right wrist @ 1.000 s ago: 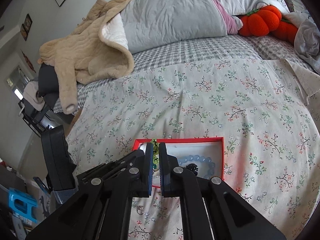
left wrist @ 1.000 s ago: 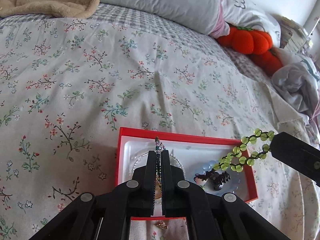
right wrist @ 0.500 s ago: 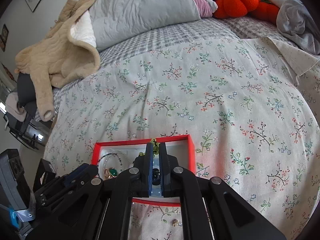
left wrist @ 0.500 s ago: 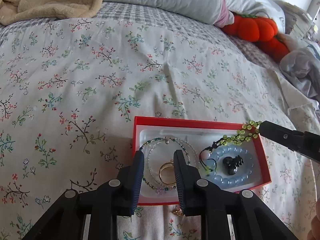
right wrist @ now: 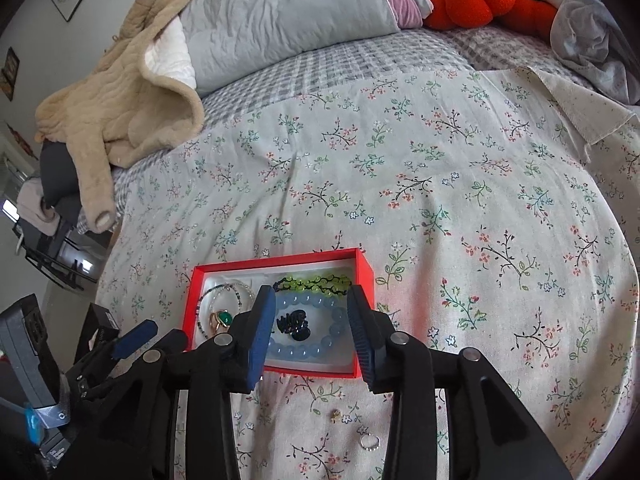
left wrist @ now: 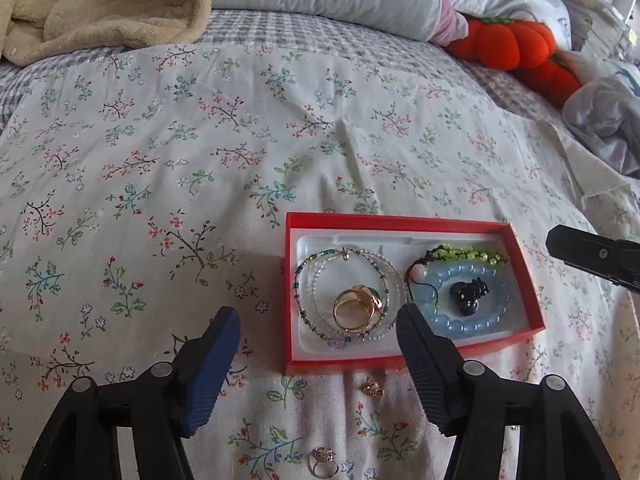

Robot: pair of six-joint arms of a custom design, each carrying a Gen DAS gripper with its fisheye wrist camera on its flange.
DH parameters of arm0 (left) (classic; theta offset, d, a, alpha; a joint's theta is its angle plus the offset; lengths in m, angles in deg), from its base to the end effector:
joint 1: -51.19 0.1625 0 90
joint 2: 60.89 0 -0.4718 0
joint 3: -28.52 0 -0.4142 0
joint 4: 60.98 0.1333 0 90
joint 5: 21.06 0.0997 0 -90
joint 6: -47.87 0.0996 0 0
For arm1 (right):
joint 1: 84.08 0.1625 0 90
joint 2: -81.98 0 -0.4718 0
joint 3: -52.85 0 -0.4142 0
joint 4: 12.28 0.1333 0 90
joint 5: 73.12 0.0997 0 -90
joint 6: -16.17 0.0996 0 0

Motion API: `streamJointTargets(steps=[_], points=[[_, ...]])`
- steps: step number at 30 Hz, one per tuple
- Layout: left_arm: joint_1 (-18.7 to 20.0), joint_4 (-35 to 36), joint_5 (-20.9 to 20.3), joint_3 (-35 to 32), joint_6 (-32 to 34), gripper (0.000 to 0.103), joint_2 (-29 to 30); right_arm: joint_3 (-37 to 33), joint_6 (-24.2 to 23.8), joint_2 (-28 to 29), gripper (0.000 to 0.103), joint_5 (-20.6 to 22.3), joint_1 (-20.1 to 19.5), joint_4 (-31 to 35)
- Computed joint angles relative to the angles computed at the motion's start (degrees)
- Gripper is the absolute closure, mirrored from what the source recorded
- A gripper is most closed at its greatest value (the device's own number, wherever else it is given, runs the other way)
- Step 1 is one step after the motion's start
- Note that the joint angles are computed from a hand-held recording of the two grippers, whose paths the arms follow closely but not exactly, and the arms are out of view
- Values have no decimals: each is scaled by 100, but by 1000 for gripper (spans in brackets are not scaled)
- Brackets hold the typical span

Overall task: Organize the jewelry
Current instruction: 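Lower both pieces onto the white insert and open both tools, then withdraw both tools from the box toward the loose rings on the bedspread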

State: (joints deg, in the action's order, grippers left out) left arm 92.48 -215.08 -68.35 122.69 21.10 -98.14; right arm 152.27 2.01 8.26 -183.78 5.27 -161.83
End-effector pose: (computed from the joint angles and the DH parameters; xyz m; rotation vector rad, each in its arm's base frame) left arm -0.4007 -0.6192 0.0409 0.4203 2.4941 -0.7306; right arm 0.0909 -0.6413 0.4139 0.1639 -2.6199 0.7294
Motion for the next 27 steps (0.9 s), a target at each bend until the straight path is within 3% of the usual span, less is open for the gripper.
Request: streamJointTargets(steps=[3,5,7,27], points=[[-36,100,18,88,-30,23,-56,111,-136,-121,59,-24,30,24],[-64,160,53,157,-44,19,-93,200,-198,-204,44,-22,40,9],[-94,185,91,248,-91,16,-140,286,-237,-279,40,-10,40,-15],[-183,563,376,989,-319,12,-484,959,-938,-582,39,-735,-71,-55]])
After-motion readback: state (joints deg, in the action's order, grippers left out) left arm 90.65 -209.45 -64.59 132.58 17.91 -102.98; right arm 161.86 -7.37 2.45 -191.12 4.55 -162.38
